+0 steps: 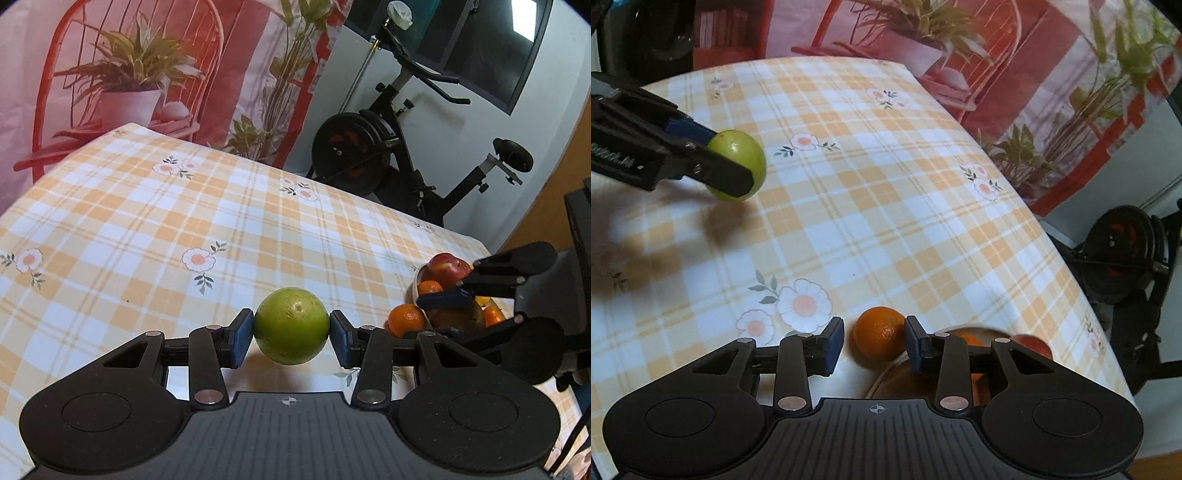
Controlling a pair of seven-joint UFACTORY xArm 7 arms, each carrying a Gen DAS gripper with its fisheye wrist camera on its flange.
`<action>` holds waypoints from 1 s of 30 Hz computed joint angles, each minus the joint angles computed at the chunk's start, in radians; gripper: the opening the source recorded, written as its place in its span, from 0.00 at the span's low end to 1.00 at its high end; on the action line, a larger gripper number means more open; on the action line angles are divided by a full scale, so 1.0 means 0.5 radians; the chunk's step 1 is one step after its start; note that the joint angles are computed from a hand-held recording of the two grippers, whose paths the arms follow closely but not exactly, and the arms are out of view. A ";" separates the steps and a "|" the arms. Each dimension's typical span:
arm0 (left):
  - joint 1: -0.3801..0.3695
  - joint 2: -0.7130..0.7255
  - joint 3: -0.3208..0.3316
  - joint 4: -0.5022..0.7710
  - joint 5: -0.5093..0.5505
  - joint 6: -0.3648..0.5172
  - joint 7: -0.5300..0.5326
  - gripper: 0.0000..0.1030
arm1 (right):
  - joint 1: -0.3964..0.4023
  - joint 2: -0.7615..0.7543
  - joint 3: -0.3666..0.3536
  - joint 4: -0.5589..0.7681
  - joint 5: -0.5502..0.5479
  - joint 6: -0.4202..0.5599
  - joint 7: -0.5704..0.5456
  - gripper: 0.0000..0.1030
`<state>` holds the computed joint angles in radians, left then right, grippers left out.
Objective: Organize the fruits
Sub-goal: 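Lift the green apple with the left gripper while the right gripper grasps a tangerine, then carry the green apple and tangerine over the plate with both grippers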
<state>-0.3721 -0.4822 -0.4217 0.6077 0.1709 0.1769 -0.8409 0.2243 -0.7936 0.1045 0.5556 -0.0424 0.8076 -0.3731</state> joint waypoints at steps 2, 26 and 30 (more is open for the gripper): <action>-0.009 0.008 0.008 -0.008 -0.008 -0.021 0.000 0.46 | -0.019 0.056 0.012 0.033 -0.028 0.011 -0.007 0.34; -0.012 -0.010 -0.040 0.010 0.005 -0.011 0.002 0.46 | 0.038 -0.069 -0.051 -0.063 0.095 -0.173 0.045 0.32; -0.012 -0.007 -0.076 0.047 0.044 0.012 0.002 0.46 | -0.002 -0.378 -0.074 -0.269 0.196 -0.342 0.215 0.32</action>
